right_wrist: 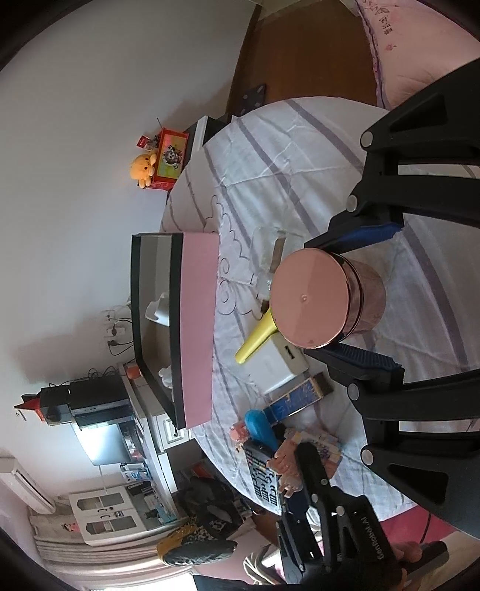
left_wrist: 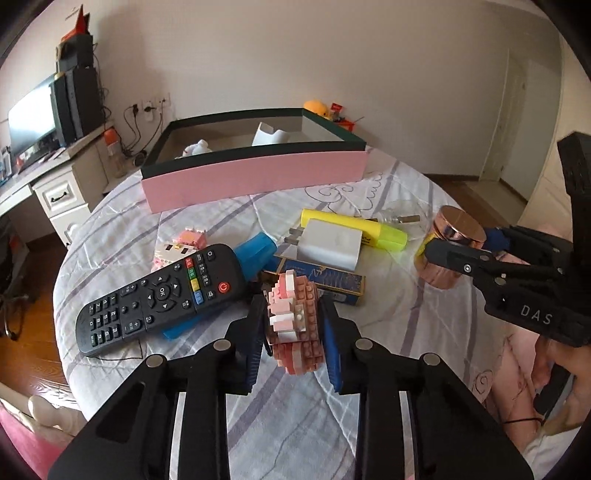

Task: Organize rigid objects
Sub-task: 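Grasp the rose-gold jar with right tool while left tool grasps pink lego figure, then carry the jar and lego figure into the pink box and release both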

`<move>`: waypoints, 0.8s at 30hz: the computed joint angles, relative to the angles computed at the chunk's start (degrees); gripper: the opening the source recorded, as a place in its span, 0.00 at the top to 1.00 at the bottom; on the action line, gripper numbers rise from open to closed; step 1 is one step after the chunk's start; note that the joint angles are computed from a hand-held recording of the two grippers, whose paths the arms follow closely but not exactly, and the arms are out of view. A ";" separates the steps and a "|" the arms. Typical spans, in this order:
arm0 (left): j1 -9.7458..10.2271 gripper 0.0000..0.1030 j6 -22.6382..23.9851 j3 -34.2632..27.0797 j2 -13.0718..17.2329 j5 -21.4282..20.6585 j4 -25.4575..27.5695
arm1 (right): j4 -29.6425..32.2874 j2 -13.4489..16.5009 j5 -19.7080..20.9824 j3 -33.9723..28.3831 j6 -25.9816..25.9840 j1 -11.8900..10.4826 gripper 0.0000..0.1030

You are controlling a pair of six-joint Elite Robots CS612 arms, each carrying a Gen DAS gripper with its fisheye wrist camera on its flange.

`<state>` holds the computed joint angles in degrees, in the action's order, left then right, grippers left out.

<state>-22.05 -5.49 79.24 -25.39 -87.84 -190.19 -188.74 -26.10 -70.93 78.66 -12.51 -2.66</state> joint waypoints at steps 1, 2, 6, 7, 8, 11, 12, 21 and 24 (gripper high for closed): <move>0.06 0.72 -0.38 0.22 -0.13 0.03 -0.29 | -0.10 -0.04 -0.06 0.01 -0.08 0.10 0.53; 0.11 0.72 -0.32 0.41 -0.21 -0.31 -0.56 | -0.25 -0.17 -0.20 0.15 -0.21 0.23 0.53; 0.19 0.72 -0.06 1.16 -0.74 0.04 -2.05 | -0.47 -0.43 -0.60 0.24 -0.78 0.65 0.53; 0.19 0.72 -0.24 1.24 -0.83 0.42 -2.44 | -0.60 -0.45 -0.66 0.22 -0.79 0.72 0.53; 0.24 0.73 -0.31 1.23 -0.95 0.65 -2.65 | -0.72 -0.49 -0.68 0.16 -0.71 0.80 0.53; 0.50 0.73 -0.52 1.18 -1.15 0.87 -3.77 | -1.02 -0.66 -0.63 -0.02 -0.96 1.01 0.53; 0.59 0.73 -0.54 1.11 -1.17 0.85 -4.12 | -1.00 -0.70 -0.53 -0.10 -1.06 1.05 0.53; 1.39 0.73 -0.53 0.62 -1.32 -0.65 -4.86 | -0.35 -0.61 -0.41 -1.86 -1.85 1.62 0.53; 1.47 0.73 -0.47 0.02 -1.48 -0.09 -5.04 | 0.15 -0.50 -0.16 -2.78 -2.42 1.80 0.53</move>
<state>-20.58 -5.95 79.26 -26.87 -87.92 -195.23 -188.59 -26.60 -71.10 75.87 -14.94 -0.86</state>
